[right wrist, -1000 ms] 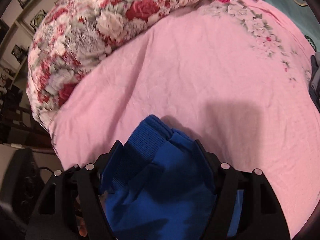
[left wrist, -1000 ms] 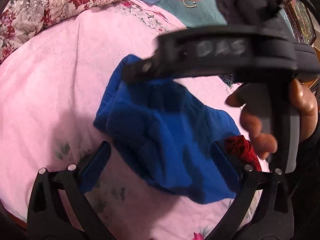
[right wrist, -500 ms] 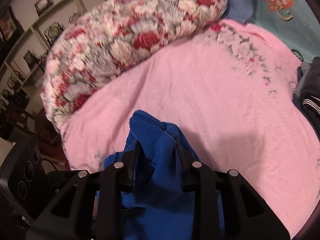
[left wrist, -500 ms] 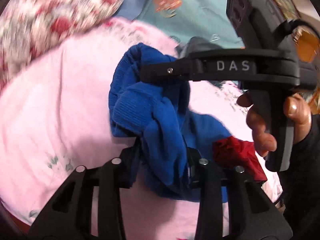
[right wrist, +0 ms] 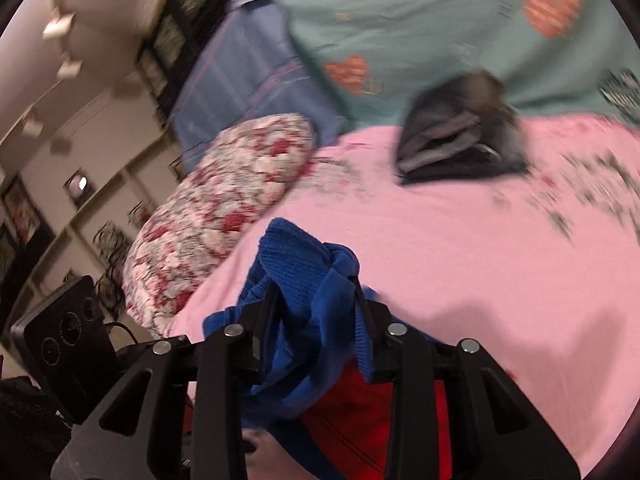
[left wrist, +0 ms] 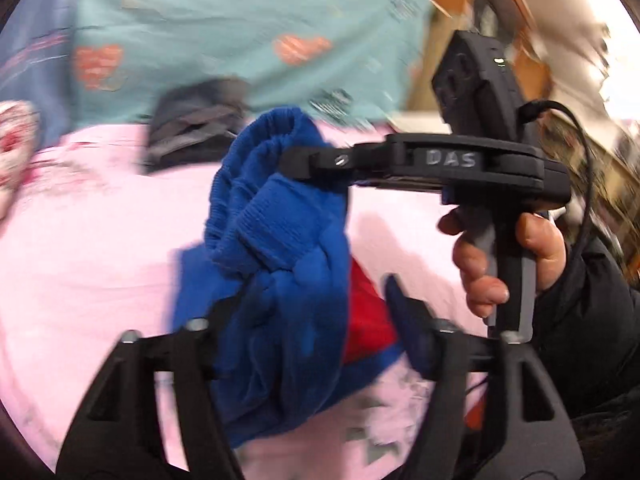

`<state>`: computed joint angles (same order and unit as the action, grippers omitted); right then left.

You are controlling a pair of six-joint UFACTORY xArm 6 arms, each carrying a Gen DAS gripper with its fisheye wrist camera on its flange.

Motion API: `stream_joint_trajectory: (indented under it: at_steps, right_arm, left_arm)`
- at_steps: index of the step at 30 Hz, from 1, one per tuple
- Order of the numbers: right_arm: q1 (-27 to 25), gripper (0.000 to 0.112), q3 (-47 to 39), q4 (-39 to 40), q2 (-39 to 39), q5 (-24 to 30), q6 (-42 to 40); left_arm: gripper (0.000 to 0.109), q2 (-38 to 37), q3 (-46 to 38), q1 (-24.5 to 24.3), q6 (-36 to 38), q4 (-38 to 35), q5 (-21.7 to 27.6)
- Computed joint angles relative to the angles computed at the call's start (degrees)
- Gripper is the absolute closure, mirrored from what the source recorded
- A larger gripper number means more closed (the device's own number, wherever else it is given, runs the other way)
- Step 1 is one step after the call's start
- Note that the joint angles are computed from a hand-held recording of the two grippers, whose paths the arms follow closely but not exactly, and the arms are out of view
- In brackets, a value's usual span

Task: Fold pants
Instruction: 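Grasp the blue waist edge with the left tool and fold it over the red leg, then grasp the folded bundle with the right tool while the left tool holds its other end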

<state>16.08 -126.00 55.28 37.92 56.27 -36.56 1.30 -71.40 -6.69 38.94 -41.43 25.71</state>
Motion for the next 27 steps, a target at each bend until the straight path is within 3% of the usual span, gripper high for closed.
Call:
stream_joint_trajectory:
  at_steps: [2, 3, 5, 8, 9, 11, 15, 18, 20, 23, 27]
  right_arm:
    - [-1.5, 0.052, 7.4, -6.1, -2.4, -4.1, 5.9]
    - [-2.4, 0.052, 10.5, -7.8, -3.3, -5.4, 8.4]
    - [-4.4, 0.052, 15.7, -7.0, -5.3, -5.7, 10.4]
    - [-5.6, 0.05, 24.5, -1.9, -11.5, -9.0, 6.0]
    - [-5.4, 0.047, 26.4, -0.9, -13.3, -10.2, 4.8]
    - [-4.6, 0.044, 28.3, -0.2, -15.7, -11.5, 3.5]
    - [-0.5, 0.041, 31.2, -0.3, -19.7, -15.7, -0.7]
    - [1.5, 0.042, 30.5, 0.5, -19.9, -13.3, -4.3]
    - [2.5, 0.049, 27.6, -9.7, -16.8, -12.2, 4.2]
    - [1.0, 0.053, 22.4, -20.9, -10.6, -4.4, 17.5]
    - [0.7, 0.05, 27.3, -19.8, -13.2, -7.5, 17.5]
  left_arm:
    - [0.034, 3.3, -2.3, -1.3, -4.3, 5.5, 3.8]
    - [0.036, 5.0, -3.8, -1.1, -5.4, 6.2, 7.3]
    - [0.036, 4.2, -3.0, -0.6, -5.1, 5.0, 9.2]
    - [0.03, -1.3, 1.2, 0.6, -2.9, 1.6, 6.2]
    - [0.022, -3.5, 3.7, 0.2, -3.3, 1.8, 3.4]
    - [0.018, -5.7, 6.2, 0.0, -8.2, 6.0, -1.3]
    - [0.018, -0.5, 2.4, 2.0, -18.9, 13.7, 0.3]
    - [0.018, 1.8, 2.1, 3.1, -19.8, 14.0, 2.7]
    - [0.018, 3.7, 1.4, 2.6, -21.4, 16.0, 2.4]
    - [0.011, 3.9, 3.4, 0.3, -24.9, 23.3, -1.1]
    - [0.008, 4.0, 4.3, -0.9, -26.6, 28.2, -2.7]
